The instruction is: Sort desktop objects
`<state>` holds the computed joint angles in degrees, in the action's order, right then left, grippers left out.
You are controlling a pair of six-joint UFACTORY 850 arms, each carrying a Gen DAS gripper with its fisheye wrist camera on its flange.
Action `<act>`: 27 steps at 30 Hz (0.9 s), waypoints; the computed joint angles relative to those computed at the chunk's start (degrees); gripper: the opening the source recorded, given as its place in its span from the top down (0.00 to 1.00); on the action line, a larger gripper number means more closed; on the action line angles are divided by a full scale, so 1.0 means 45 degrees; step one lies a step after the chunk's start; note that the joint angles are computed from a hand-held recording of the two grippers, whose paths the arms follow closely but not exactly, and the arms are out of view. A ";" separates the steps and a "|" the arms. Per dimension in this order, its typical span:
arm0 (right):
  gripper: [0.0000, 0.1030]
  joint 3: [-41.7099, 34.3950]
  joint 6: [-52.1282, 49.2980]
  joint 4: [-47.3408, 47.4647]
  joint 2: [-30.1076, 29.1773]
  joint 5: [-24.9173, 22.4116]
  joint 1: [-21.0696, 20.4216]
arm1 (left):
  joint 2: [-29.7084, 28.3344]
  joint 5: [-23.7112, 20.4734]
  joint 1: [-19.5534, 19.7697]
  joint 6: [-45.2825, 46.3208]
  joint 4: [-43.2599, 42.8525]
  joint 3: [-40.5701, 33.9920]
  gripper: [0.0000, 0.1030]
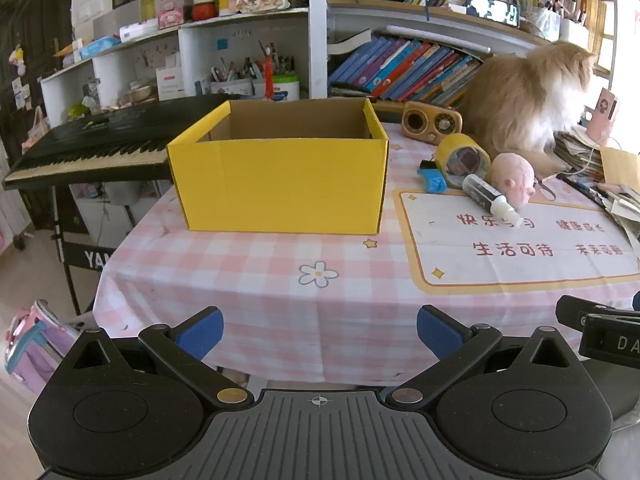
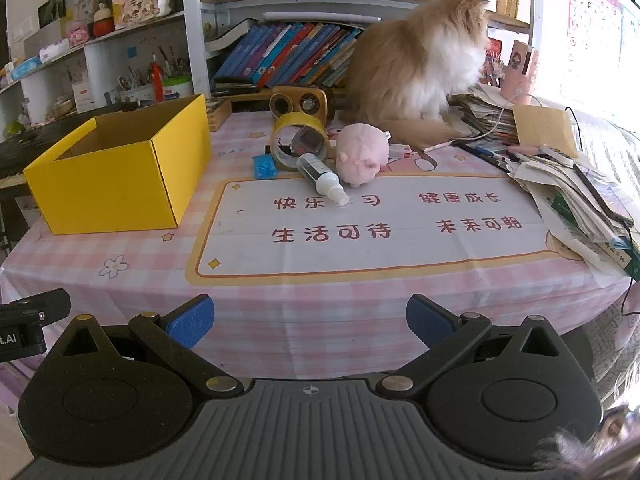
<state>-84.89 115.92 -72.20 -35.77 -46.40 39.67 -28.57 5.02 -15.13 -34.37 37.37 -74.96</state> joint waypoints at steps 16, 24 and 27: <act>0.00 -0.0054 -0.0044 0.0027 -0.0037 0.0006 -0.0019 | 0.0024 -0.0012 0.0031 -0.0317 0.0322 -0.0006 0.00; 0.00 -0.0408 -0.0222 0.0053 -0.0249 -0.0064 0.0002 | 0.0009 0.0017 0.0077 -0.0329 0.0372 -0.0037 0.00; 0.00 -0.0525 -0.0241 0.0002 -0.0315 -0.0095 0.0048 | 0.0018 0.0027 0.0108 -0.0250 0.0320 -0.0057 0.00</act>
<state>-87.25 114.83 -72.19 -37.19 -46.83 39.88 -28.49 5.14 -14.65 -35.49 38.81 -75.22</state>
